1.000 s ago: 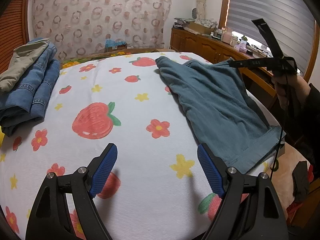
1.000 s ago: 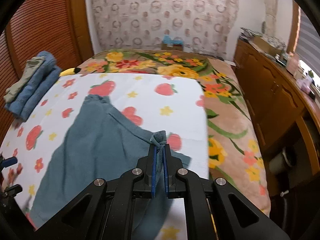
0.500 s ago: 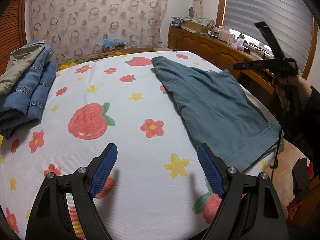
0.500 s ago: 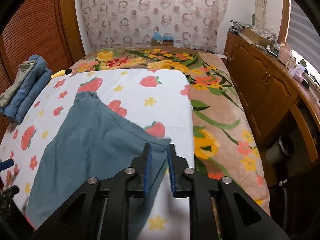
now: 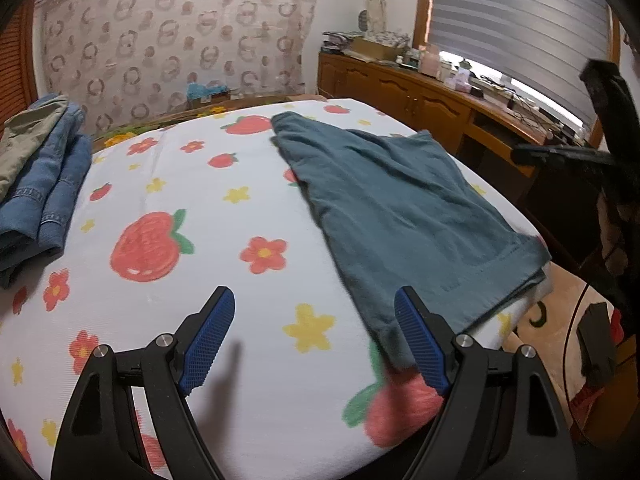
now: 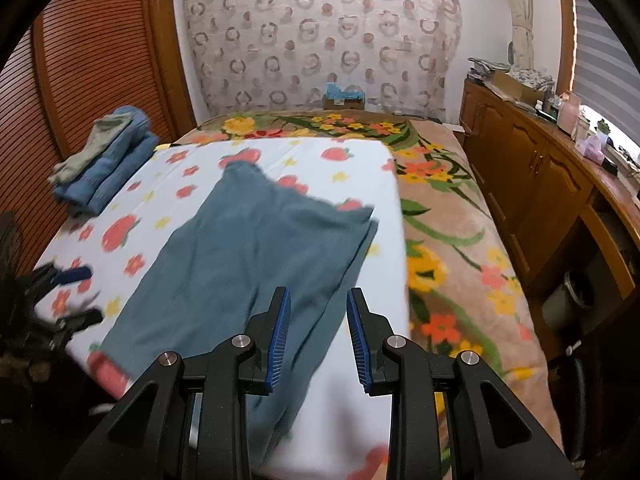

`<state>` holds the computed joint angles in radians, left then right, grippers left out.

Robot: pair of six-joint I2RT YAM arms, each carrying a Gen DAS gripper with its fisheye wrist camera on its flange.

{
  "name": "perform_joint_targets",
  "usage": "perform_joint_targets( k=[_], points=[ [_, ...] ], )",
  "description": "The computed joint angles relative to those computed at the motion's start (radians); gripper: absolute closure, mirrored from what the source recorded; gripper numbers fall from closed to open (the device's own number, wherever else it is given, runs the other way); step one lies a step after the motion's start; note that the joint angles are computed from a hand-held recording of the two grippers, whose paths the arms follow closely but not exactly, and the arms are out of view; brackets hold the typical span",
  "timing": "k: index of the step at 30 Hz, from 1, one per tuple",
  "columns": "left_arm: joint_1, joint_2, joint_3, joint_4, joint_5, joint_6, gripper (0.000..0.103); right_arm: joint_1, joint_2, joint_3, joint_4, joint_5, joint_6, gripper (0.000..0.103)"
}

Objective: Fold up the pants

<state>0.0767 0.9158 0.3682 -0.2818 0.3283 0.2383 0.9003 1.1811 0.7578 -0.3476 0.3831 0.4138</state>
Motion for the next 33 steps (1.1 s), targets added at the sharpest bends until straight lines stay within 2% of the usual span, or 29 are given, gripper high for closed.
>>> perform_joint_targets(
  k=[7, 14, 21, 29, 31, 33],
  points=[
    [-0.062, -0.022, -0.01, -0.014, -0.035, -0.013, 0.02, 0.143, -0.068, -0.101, -0.009, 0.065, 0.109, 0.073],
    [-0.107, -0.017, -0.016, -0.015, -0.062, -0.028, 0.02, 0.174, -0.145, -0.177, -0.029, 0.067, 0.182, 0.073],
    [-0.148, -0.008, -0.025, -0.005, -0.095, -0.04, 0.02, 0.219, -0.139, -0.174, -0.054, 0.078, 0.268, 0.073],
    [-0.153, 0.015, -0.029, 0.007, -0.099, -0.041, 0.02, 0.241, -0.119, -0.167, -0.049, 0.073, 0.282, 0.074],
    [-0.152, 0.016, -0.03, 0.008, -0.098, -0.041, 0.02, 0.259, -0.108, -0.158, -0.038, 0.098, 0.287, 0.09],
    [-0.146, 0.023, -0.03, 0.011, -0.09, -0.04, 0.02, 0.278, -0.139, -0.166, -0.039, 0.113, 0.296, 0.091]
  ],
)
